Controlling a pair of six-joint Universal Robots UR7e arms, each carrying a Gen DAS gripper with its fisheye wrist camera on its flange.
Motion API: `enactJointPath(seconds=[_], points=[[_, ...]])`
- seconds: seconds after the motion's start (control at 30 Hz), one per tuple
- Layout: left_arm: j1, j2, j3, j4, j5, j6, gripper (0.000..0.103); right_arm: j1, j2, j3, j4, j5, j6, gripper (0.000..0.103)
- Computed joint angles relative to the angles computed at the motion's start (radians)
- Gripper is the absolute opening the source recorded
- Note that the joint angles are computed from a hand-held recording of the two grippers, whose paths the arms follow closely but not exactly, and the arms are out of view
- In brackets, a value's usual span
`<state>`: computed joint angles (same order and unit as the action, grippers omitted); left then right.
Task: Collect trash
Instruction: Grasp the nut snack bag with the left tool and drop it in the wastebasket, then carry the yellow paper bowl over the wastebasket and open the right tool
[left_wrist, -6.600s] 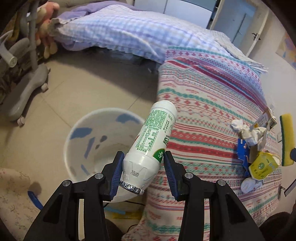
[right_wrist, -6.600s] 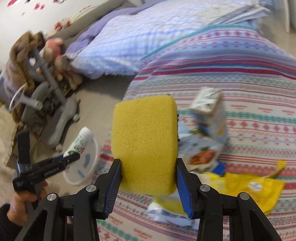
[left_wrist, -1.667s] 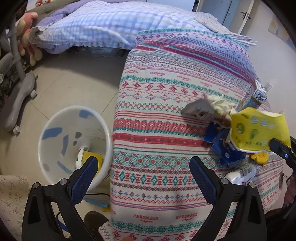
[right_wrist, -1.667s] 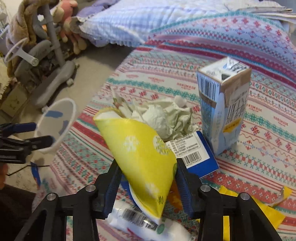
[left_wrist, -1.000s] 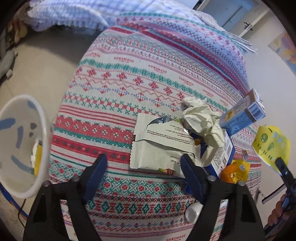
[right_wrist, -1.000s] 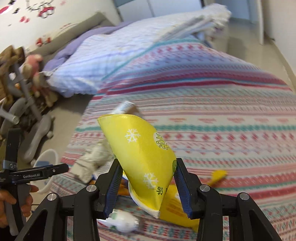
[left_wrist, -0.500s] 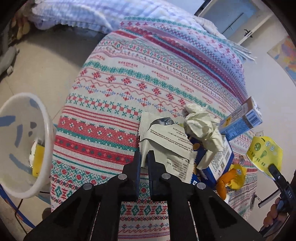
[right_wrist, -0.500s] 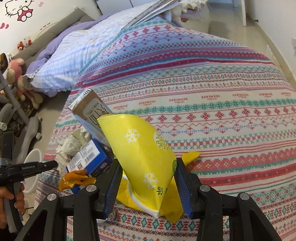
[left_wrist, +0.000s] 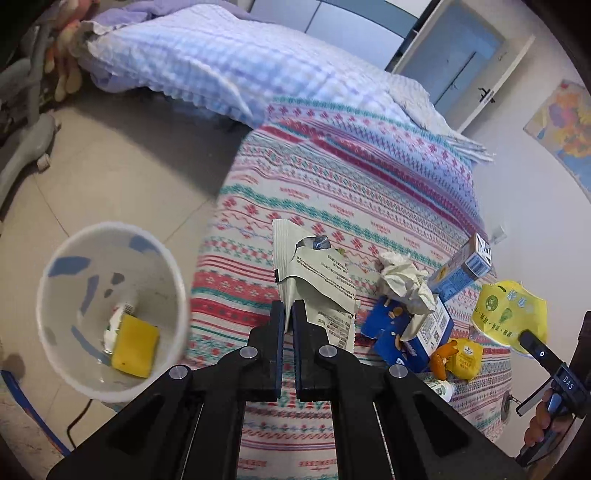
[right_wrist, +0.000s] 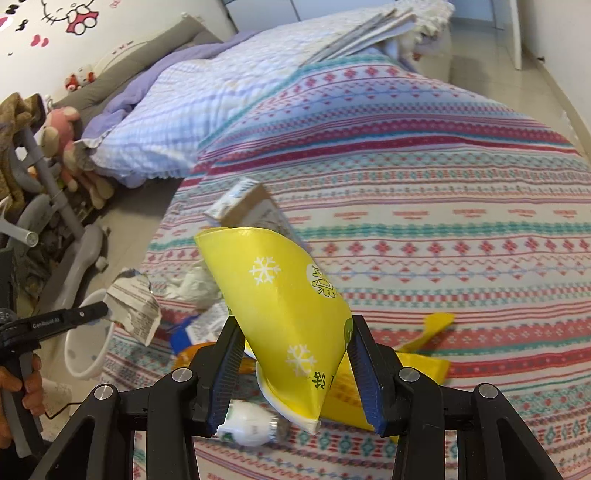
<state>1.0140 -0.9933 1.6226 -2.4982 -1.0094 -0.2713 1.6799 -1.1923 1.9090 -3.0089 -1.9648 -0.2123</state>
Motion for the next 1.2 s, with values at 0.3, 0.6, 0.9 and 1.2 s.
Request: enactJointPath(seconds=[0.3, 0.6, 0.9, 1.2], points=[[0.028, -0.101, 0.061, -0.032, 0.122, 0.021, 0.004, 0.051, 0.079, -0.053, 0.018, 0.019, -0.029, 0.05], [0.062, -0.151, 0.082, 0.004, 0.231, 0.005, 0.004, 0.099, 0.181, -0.122, 0.05, 0.027, -0.051, 0.05], [0.085, -0.154, 0.043, 0.182, 0.374, -0.07, 0.085, 0.135, 0.285, -0.204, 0.095, 0.041, -0.067, 0.05], [0.096, -0.181, 0.053, 0.21, 0.443, -0.062, 0.088, 0.176, 0.381, -0.279, 0.144, 0.029, -0.091, 0.051]])
